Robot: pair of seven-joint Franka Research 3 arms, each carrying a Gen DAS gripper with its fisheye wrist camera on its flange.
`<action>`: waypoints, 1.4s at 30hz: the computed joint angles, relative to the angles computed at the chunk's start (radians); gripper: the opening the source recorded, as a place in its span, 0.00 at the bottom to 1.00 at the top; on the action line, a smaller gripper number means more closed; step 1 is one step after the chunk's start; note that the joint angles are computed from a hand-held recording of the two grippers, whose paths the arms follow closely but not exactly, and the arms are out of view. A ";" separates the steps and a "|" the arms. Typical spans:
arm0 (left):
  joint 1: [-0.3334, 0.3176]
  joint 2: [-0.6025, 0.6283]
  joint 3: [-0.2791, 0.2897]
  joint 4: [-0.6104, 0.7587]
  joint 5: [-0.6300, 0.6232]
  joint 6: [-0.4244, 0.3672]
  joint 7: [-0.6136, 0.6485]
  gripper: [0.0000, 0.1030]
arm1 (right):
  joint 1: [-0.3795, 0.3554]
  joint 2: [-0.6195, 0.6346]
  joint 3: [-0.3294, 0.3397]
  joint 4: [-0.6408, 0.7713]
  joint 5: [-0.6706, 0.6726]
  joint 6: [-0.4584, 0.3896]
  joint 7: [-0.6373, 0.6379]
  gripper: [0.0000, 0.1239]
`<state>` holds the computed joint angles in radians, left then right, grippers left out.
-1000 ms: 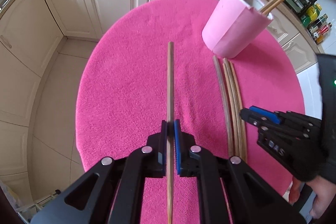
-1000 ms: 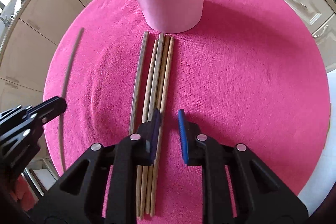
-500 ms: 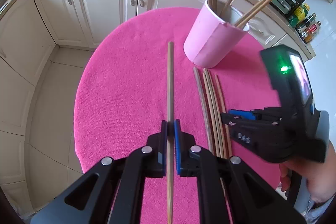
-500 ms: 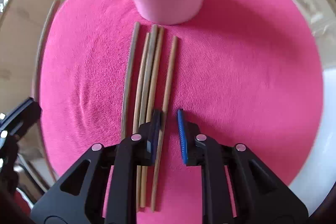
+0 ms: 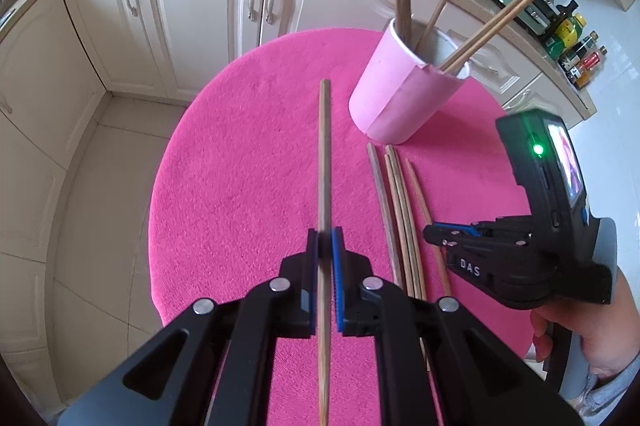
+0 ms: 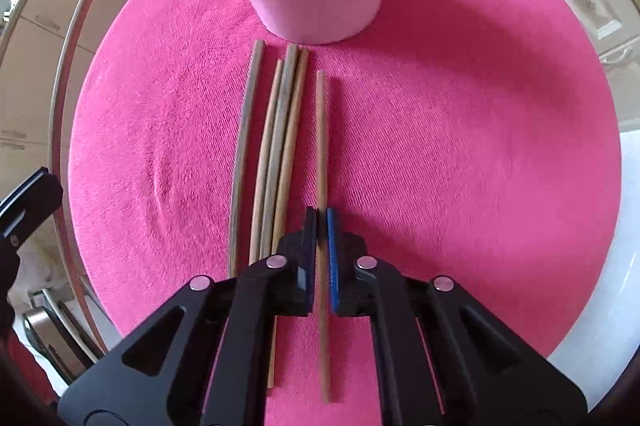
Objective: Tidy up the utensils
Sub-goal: 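Close the right gripper on another chopstick while the left gripper holds its chopstick, then raise both held chopsticks over the pink cup and lower them into it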
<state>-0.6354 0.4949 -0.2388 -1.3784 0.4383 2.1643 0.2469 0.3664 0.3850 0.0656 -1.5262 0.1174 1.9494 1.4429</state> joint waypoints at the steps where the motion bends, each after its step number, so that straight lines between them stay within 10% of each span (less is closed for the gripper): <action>1: -0.002 0.000 0.001 0.002 0.003 0.000 0.000 0.06 | -0.010 -0.010 0.000 -0.014 0.016 0.005 -0.007 0.04; 24: -0.087 0.009 0.059 0.088 0.221 0.078 -0.085 0.06 | -0.164 -0.365 -0.009 -0.419 0.558 0.305 -0.295 0.04; 42: -0.127 0.156 0.171 0.339 0.443 0.204 -0.159 0.06 | -0.124 -0.309 0.009 -0.282 0.943 0.559 -0.616 0.04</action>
